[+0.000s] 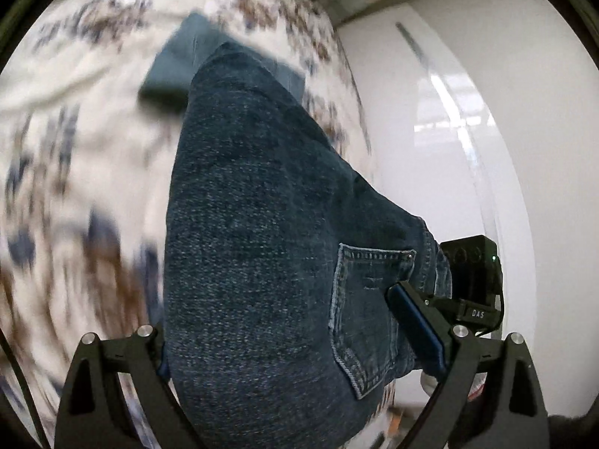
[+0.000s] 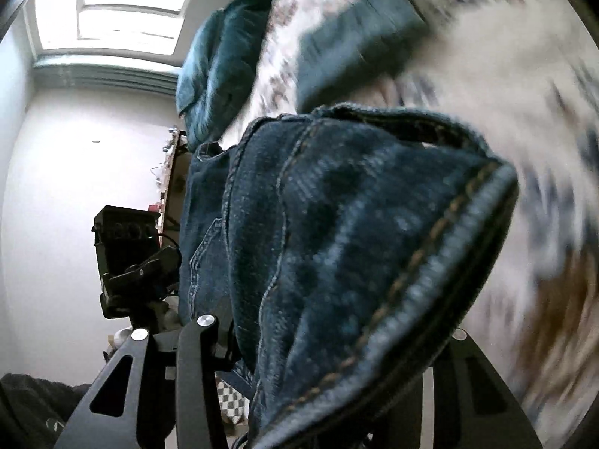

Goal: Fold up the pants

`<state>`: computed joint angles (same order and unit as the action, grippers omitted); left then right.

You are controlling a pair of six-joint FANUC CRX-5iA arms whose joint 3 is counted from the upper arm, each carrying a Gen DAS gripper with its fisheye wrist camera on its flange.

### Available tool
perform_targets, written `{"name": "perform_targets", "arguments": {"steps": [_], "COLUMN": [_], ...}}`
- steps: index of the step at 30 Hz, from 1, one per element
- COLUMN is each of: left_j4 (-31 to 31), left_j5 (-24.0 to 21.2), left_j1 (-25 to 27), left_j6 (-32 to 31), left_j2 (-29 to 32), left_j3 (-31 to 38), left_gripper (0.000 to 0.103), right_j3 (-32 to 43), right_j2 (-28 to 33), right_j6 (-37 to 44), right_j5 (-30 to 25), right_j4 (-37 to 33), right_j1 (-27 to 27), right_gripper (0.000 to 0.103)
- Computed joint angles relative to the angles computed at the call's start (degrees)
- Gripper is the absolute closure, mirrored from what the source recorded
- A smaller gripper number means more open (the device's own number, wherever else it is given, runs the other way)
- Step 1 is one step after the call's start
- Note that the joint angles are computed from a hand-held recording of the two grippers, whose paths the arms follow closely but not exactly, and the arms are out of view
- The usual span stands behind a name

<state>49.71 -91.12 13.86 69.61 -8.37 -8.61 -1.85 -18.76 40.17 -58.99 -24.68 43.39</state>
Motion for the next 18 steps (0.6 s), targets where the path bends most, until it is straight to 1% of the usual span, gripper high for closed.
{"name": "perform_targets", "arguments": {"steps": [2,4,6,7,9,10,12,13,15,18], "left_j4": [0.85,1.81,2.28,2.37,2.22,1.76,1.0,0.39,-1.33,-4.01], "left_j5": [3.69,7.3,10.04,10.17,10.68,10.76,10.4,10.18,9.28,6.16], "left_j1": [-1.95,-3.68,-5.11,-5.06,-5.78,-6.13,-6.09,-6.12,-6.87,-7.88], "left_j6": [1.78,2.59,3.02,2.9,3.24,3.44,3.38,3.22,3.81,5.56], "left_j2": [5.34,11.14,17.79,19.84,26.13,28.89,33.19,34.9,39.28,44.89], "left_j3": [5.31,10.89,17.37,19.3,25.79,28.77,33.21,34.81,39.8,46.36], "left_gripper": [0.007,0.007,0.007,0.007,0.007,0.007,0.007,0.007,0.007,0.007], "right_j3": [9.76,17.59,26.24,30.64,37.34,41.98,49.29,53.29,57.37,59.7], "right_j2": [8.85,16.09,23.84,27.66,33.81,37.97,44.54,48.32,52.44,56.82], "right_j6": [10.95,17.13,21.39,23.15,25.94,27.11,27.64,27.42,26.81,25.32], "right_j5": [-4.96,-8.29,-11.45,-13.19,-15.62,-17.39,-19.94,-20.22,-21.31,-21.89], "right_j4": [-6.61,-10.01,-11.49,-12.14,-12.66,-13.51,-14.25,-13.91,-14.4,-14.94], "right_j1": [-9.05,-14.29,-17.75,-19.36,-21.37,-22.72,-24.25,-24.23,-24.99,-25.91], "right_gripper": [0.054,0.054,0.054,0.054,0.054,0.054,0.054,0.054,0.054,0.054]}}
